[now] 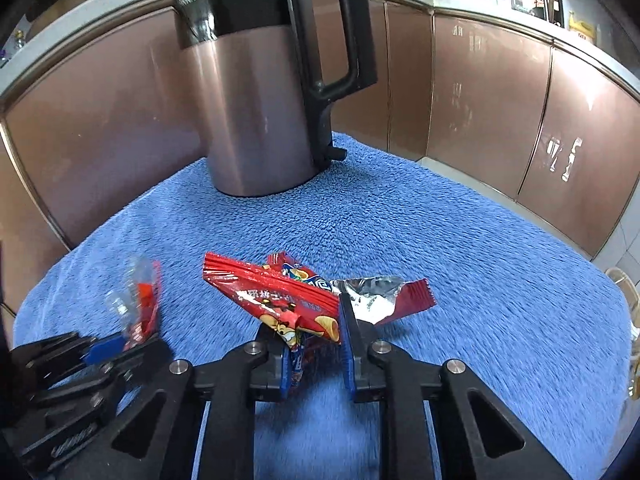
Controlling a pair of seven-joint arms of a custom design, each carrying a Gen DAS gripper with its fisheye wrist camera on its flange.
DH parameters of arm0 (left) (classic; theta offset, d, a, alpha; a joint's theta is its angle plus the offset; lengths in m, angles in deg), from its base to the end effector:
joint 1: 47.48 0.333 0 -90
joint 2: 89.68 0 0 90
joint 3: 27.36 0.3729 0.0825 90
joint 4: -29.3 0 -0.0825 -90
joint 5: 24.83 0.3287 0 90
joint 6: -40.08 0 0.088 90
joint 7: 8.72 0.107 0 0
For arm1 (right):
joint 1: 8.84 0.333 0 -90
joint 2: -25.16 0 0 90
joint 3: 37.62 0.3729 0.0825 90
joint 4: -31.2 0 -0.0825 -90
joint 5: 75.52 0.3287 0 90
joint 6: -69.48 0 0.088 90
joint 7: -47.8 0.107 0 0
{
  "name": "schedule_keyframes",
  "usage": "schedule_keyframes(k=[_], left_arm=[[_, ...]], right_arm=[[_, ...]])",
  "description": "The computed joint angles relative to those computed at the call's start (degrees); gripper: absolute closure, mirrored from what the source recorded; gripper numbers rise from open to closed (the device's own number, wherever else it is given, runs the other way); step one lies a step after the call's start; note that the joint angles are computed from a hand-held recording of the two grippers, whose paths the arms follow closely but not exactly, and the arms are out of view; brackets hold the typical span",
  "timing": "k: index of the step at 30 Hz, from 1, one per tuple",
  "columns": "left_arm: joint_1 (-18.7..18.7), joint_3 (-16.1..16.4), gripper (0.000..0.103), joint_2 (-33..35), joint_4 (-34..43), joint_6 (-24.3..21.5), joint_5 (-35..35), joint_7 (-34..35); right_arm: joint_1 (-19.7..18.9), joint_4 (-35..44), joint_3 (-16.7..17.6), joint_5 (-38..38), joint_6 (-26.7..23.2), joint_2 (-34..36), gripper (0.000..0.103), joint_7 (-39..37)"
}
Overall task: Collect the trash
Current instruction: 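Carry the red-wrapped bag and red snack bag over the floor bin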
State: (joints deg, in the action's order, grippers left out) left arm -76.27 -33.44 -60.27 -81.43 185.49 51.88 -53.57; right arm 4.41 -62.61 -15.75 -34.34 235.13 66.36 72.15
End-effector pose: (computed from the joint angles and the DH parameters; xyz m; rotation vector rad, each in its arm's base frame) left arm 0.5062 -0.3575 0.3158 -2.2834 1.1370 -0.7227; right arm 0.6429 0.3227 0.3439 -2.2803 0.7449 -0.1738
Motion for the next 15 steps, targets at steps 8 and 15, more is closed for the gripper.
schedule_keyframes(k=[8,15], left_arm=[[-0.15,0.07,0.084,0.49,0.97,-0.81,-2.09,2.31],[-1.08,0.47,0.086,0.24,0.89,-2.84,-3.27,1.87]], right_arm=[[-10.85,-12.93,9.2,13.92,5.13,-9.62,0.085,-14.87],[-20.16,-22.05,11.5,33.14,4.59,-19.41,0.085,-29.71]])
